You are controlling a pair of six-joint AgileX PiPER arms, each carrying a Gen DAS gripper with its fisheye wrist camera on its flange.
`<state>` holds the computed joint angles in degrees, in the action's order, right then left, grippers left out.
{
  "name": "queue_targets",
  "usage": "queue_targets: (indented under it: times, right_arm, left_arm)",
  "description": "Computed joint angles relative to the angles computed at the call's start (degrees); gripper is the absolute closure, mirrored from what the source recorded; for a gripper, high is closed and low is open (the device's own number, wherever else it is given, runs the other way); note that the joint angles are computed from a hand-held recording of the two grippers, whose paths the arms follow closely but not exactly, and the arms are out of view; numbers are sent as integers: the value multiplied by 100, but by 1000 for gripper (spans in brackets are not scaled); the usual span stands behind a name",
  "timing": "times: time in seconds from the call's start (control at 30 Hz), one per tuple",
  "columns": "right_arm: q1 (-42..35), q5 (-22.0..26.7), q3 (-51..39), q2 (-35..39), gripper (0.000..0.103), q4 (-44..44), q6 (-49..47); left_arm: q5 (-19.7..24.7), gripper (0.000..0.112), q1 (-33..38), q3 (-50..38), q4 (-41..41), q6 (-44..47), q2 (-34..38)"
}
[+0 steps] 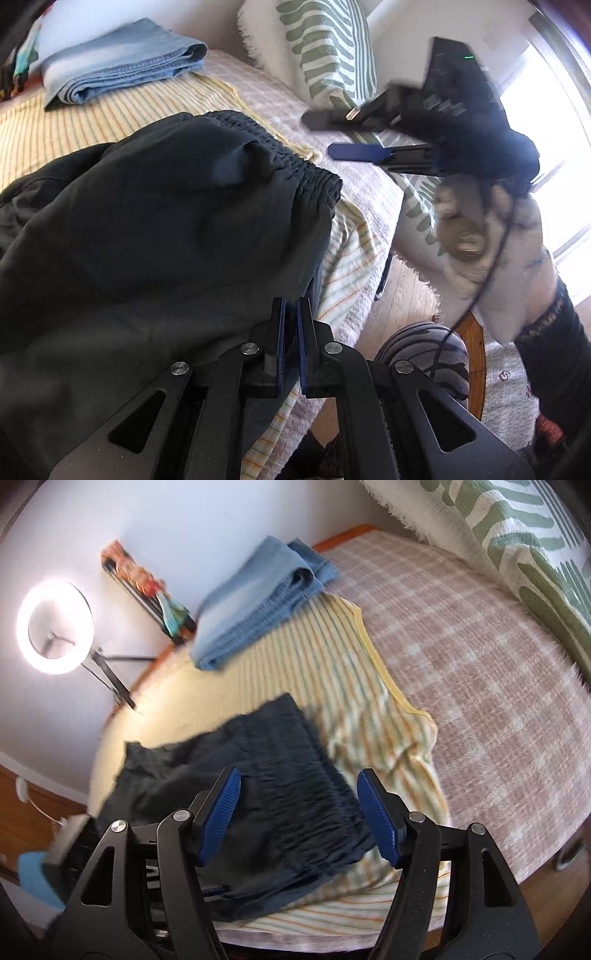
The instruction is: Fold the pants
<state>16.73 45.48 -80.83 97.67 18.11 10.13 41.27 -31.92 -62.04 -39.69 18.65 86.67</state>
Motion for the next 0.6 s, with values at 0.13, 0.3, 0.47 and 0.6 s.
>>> queue_targets:
  times: [0.13,0.3,0.47,0.6]
  right_arm:
    - [-121,233,-128,354,34,267,-600]
    - [-274,741,-604,905,34,620,-1163]
    - [-330,1112,-604,929,32,778,-1535]
    - [-453,1228,-494,855,32,983,-1621]
  left_arm:
    - [-38,108,-149,50,461,-328,-248]
    - [-148,69,-613,166,1892,-1442,-561]
    - [-162,68,-972,563,3083,-2281,-954]
    - [-94,68,-1008,739,3415,-2526,-1082]
